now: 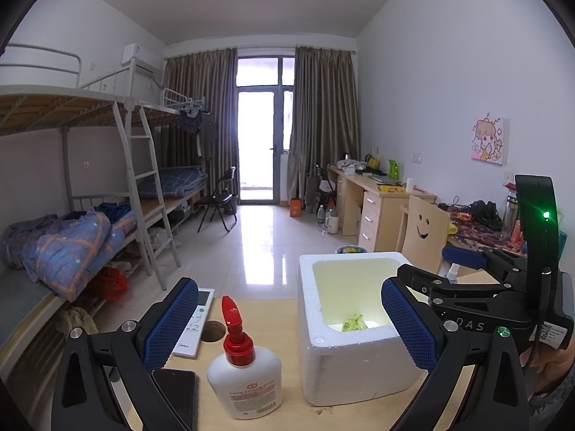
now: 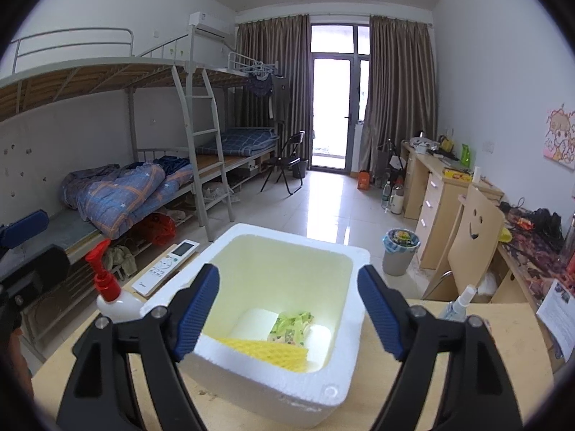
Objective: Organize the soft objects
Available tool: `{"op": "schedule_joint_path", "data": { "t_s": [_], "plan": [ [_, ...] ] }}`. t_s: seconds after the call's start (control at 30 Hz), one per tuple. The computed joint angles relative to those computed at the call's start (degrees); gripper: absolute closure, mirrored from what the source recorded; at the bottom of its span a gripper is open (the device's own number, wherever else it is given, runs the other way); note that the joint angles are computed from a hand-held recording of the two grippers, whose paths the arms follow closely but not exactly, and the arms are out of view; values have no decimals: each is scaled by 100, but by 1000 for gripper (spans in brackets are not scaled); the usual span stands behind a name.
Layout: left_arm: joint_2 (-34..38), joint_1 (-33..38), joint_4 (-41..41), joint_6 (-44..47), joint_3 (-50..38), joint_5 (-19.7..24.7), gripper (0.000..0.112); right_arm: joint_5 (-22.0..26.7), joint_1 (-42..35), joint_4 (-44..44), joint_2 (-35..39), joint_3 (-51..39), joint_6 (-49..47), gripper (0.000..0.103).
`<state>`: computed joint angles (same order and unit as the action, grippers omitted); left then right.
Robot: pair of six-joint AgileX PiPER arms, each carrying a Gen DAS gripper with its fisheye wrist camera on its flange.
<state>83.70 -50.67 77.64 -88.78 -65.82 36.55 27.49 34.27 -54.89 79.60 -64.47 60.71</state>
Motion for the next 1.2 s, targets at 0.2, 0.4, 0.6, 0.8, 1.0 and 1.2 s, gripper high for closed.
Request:
{"op": "schedule_joint_path", "data": {
  "t_s": [0.2,0.4,0.6,0.8,1.0,1.2],
  "plan": [
    [-156,-293,152,-172,90,292,10,164,134,28,-241,117,18,20],
    [-375,-702,340,-340,251,678,10,463,376,-276,-693,457,549,9],
    [-534,-1099,470,-479,368,1144,10,635,408,320,-1110,573,296,7],
    [-708,-1501,528,-755,583,1635,10,1431,1190,-673,-1412,853,1046,2],
    [-762,-2104,568,-860,672,2257,10,2032,1834,-1408,-1889,1235,1782,0],
    [-785,-2531,501,-918,703,2654,10,2829,2567,-1710,-2266,1495,2281,0]
  ]
}}
